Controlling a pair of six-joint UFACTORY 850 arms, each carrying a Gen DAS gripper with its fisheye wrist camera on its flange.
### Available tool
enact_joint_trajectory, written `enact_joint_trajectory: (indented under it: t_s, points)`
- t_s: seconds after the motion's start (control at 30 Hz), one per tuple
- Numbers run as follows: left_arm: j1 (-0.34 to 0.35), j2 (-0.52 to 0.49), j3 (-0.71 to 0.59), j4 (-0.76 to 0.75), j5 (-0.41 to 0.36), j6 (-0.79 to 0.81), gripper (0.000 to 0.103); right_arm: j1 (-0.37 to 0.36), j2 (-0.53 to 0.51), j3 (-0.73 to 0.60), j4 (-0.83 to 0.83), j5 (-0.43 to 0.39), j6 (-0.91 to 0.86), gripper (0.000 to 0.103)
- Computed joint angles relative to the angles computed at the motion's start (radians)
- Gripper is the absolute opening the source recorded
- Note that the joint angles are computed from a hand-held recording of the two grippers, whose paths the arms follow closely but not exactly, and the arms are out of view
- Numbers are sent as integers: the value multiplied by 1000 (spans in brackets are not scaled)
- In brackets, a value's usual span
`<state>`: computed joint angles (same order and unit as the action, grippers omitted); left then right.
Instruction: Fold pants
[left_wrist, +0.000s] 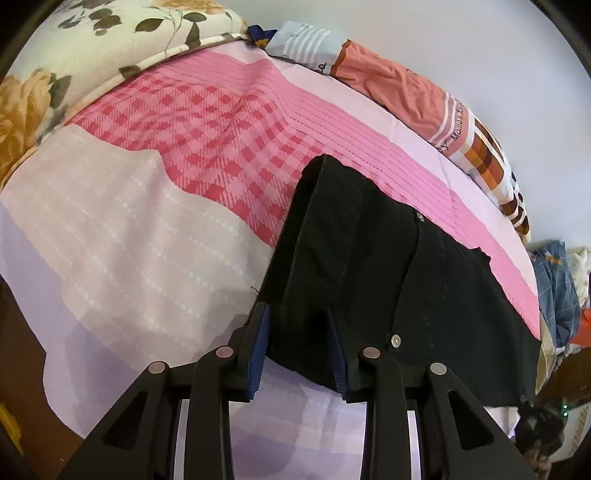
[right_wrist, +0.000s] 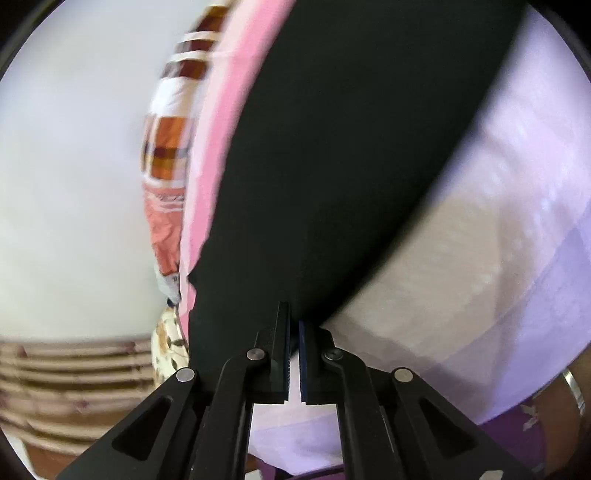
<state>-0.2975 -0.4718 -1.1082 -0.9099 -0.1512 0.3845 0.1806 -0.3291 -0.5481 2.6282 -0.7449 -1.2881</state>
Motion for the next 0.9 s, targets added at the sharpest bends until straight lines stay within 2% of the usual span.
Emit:
enact_joint_trajectory:
  t_s: [0.03,0.1,0.13,0.17,0.27,0.33,0.5,0.53,0.57,0.7,0.8,0.87,0.9]
  points:
    - [0,-4,-2,28,3,-30,32,-1,-17,2,17,-34,-4,3]
    - [2,-7,-4,23,2,-29,32,-3,-20,-17,10,-26,-24,5]
    - [1,-7,-4,29,5,-35,32,-8,-22,-10,21,-66,-30,9]
    - [-1,-7,-4,53,9,-58,32,-16,-22,3,32,-115,-26,9]
    - [-8,-8,-9,178,15,-171,32,-53,7,43,61,-143,-28,12]
    - [-8,-9,-11,192,13,-186,32,-78,44,73,91,-105,-49,15]
    - [-7,-15,-18,231,5,-221,33,-186,91,143,136,-115,-88,16]
    - [-7,-15,-19,229,4,-222,33,-210,103,160,132,-114,-93,15]
    - [-7,-15,-19,241,4,-234,33,-225,118,168,140,-84,-113,8]
    - [-8,-23,-26,285,3,-276,33,-244,130,169,136,-32,-130,4]
    - [-6,-28,-32,326,-4,-319,36,-229,165,172,162,46,-186,3]
    - [-3,-30,-37,330,-14,-320,37,-227,167,174,160,57,-189,2]
    - [-5,-29,-36,342,-12,-329,37,-231,155,177,156,36,-172,2]
